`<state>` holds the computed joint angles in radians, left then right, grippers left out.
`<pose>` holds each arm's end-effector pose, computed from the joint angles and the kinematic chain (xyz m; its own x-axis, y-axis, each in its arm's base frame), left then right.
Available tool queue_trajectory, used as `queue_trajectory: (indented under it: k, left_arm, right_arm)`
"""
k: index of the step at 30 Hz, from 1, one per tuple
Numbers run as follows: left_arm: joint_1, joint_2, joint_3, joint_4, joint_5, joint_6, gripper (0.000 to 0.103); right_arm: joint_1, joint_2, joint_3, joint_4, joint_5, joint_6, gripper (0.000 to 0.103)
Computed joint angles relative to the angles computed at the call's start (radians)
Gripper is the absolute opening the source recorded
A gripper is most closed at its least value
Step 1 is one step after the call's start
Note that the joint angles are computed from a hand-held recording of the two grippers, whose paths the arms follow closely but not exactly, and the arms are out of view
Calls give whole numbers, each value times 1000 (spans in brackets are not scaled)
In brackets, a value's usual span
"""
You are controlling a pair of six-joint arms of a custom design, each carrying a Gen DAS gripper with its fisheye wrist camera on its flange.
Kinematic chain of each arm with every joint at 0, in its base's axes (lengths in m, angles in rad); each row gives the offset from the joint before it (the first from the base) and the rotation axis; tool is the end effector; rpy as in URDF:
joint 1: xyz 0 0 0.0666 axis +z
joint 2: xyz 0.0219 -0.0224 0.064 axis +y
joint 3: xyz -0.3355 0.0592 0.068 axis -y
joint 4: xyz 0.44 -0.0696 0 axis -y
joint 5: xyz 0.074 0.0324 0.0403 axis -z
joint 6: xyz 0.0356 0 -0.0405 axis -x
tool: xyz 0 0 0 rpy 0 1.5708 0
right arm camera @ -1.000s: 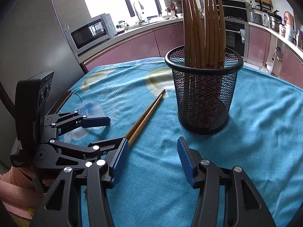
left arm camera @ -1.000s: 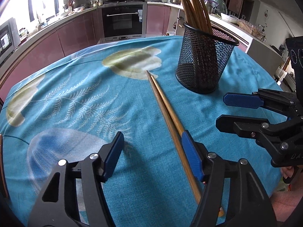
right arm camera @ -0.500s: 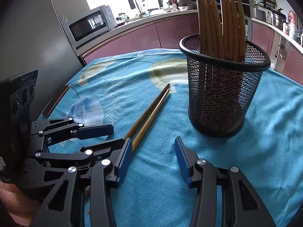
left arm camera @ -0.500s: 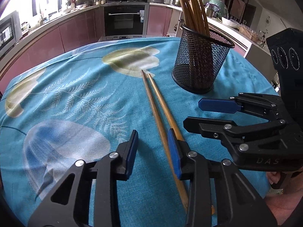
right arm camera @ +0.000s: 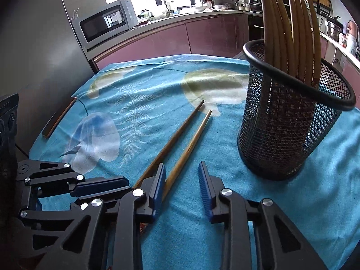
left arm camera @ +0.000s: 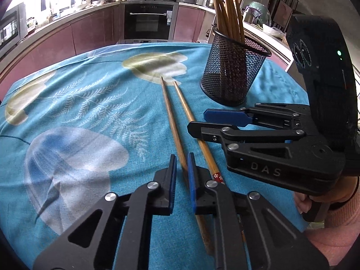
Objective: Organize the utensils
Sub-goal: 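Move both grippers to the last chopsticks on the cloth and grasp one each, then lift the left gripper's chopstick toward the holder while the right gripper lifts its own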
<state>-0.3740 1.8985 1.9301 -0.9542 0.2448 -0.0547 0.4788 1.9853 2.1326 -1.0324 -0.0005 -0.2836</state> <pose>0.6478 -0.2639 0.3536 -0.7141 0.3373 -0.6134 0.5305 0.8325 -0.1599 0.6425 0.3331 0.3899 -0.7885 -0.0940 -0.6078 -0.2504 0.9517 0.1776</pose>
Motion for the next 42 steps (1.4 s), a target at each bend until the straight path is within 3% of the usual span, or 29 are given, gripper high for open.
queue_trajectory:
  k: [6,8,13,23,27,34,37,42]
  left_arm:
    - [4,-3,-1,-20,24,-4,8]
    - [8,1,7,-21,36,4,20]
    - [5,40,71,-21,15,-10,25]
    - [-6,230,341,-139,-29,-17,24]
    - [-15,267,393,-151,-56,-23,24]
    - [-23,280,413,-150,-90,6,15]
    - [-24,276,405,-149,-84,19,10]
    - [-22,272,398,-145,-64,49,9]
  right_arm:
    - [-2,11,20,-33,15,11,14]
    - [-5,6,16,-40,8,12,12]
    - [-11,-14,-6,-42,11,5,11]
    - [-21,-13,-6,-53,31,2,12]
    - [-24,-4,4,-52,31,0,12]
    - [-29,-6,-3,-36,18,-22,11]
    - [-34,-16,-18,-26,6,-35,9]
    - [-36,-23,-27,-22,-2,-47,6]
